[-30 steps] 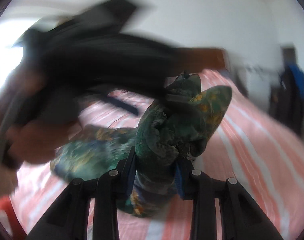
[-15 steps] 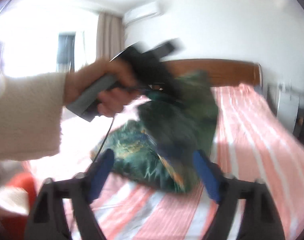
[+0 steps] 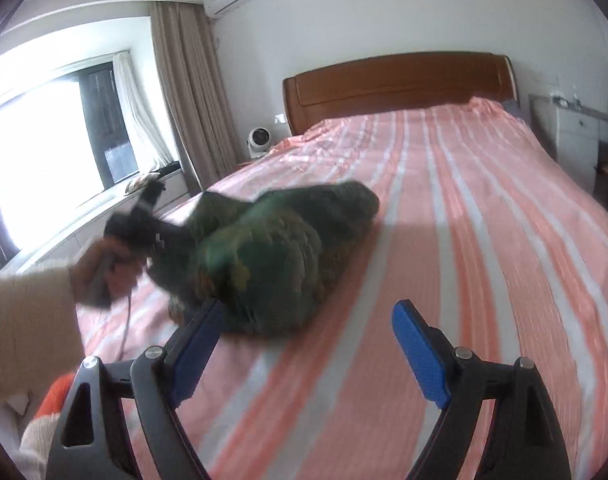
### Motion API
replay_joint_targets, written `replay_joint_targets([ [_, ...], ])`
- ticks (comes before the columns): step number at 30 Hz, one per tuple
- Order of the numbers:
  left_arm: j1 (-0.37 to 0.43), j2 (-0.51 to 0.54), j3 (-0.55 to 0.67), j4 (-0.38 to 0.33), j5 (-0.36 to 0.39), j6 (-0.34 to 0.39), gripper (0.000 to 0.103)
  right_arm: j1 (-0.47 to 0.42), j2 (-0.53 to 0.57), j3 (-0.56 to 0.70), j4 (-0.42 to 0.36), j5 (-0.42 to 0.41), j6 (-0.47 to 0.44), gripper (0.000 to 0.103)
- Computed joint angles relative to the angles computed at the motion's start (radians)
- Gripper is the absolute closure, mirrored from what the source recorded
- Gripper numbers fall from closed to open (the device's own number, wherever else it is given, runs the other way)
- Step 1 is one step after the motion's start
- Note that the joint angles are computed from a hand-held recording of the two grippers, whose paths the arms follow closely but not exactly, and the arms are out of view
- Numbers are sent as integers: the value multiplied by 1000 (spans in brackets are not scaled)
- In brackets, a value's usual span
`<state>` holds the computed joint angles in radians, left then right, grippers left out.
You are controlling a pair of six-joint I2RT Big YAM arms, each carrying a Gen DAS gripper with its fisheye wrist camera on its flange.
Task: Fold large clothes
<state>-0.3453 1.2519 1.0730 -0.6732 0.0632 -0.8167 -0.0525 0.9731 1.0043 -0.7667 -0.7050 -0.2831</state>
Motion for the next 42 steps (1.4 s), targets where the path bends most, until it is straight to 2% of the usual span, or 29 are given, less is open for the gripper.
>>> replay_joint_targets([
  [2, -5, -17, -33, 36, -9, 9, 71, 83, 90, 91, 18, 11, 38, 24],
  [6, 13, -95, -174, 187, 42, -29, 69, 251, 243, 194, 57, 80, 72, 28],
  [7, 23, -109, -212, 235, 63, -44, 69, 303, 315, 219, 33, 131, 40, 32],
  [8, 36, -119, -240, 260, 77, -53, 69, 339, 379, 235, -23, 163, 25, 33],
  [9, 53, -132, -275, 302, 112, -61, 68, 360, 426, 231, -30, 183, 29, 33],
  [11, 85, -153, -329, 373, 167, -80, 65, 390, 433, 175, 57, 291, 15, 32],
  [12, 90, -163, -338, 380, 171, -124, 60, 403, 411, 146, 93, 331, -20, 32],
  [13, 98, -185, -358, 401, 185, -137, 57, 404, 403, 150, 81, 340, -25, 32],
  [14, 99, -217, -377, 410, 182, -157, 48, 401, 405, 165, 53, 342, -28, 32],
  [15, 92, -252, -389, 393, 153, -174, 39, 396, 409, 191, 10, 341, -39, 31],
  [16, 127, -319, -431, 372, 149, -160, 38, 388, 411, 232, -56, 339, -67, 30],
  [17, 105, -368, -446, 339, 113, -164, 30, 388, 413, 260, -95, 342, -85, 30],
  [18, 69, -413, -443, 265, 27, -176, 13, 387, 411, 297, -139, 345, -101, 30],
  [19, 30, -453, -440, 196, -79, -195, 9, 389, 411, 326, -159, 351, -102, 30],
  [21, -29, -527, -459, 147, -201, -217, 9, 406, 416, 383, -160, 343, -78, 30],
  [23, -61, -566, -480, 125, -255, -236, 9, 437, 444, 444, -171, 322, -36, 30],
  [25, -98, -569, -492, 111, -318, -241, 9, 493, 514, 533, -179, 299, 24, 30],
  [26, -123, -524, -470, 121, -348, -251, 9, 516, 540, 555, -170, 293, 47, 30],
  [28, -136, -508, -484, 142, -375, -249, 9, 575, 633, 618, -153, 287, 109, 30],
  [29, -138, -496, -491, 163, -383, -249, 9, 596, 672, 638, -150, 311, 123, 30],
  [32, -151, -423, -456, 167, -425, -270, 9, 665, 803, 653, -115, 456, 102, 28],
  [35, -130, -426, -484, 217, -373, -257, 9, 695, 805, 544, 61, 538, 75, 25],
  [37, -110, -408, -487, 254, -342, -221, 9, 695, 786, 497, 130, 542, 70, 25],
  [40, -100, -389, -487, 280, -325, -200, 9, 668, 803, 520, 113, 479, 89, 24],
  [42, -105, -372, -486, 287, -339, -190, 9, 665, 809, 518, 124, 467, 98, 24],
])
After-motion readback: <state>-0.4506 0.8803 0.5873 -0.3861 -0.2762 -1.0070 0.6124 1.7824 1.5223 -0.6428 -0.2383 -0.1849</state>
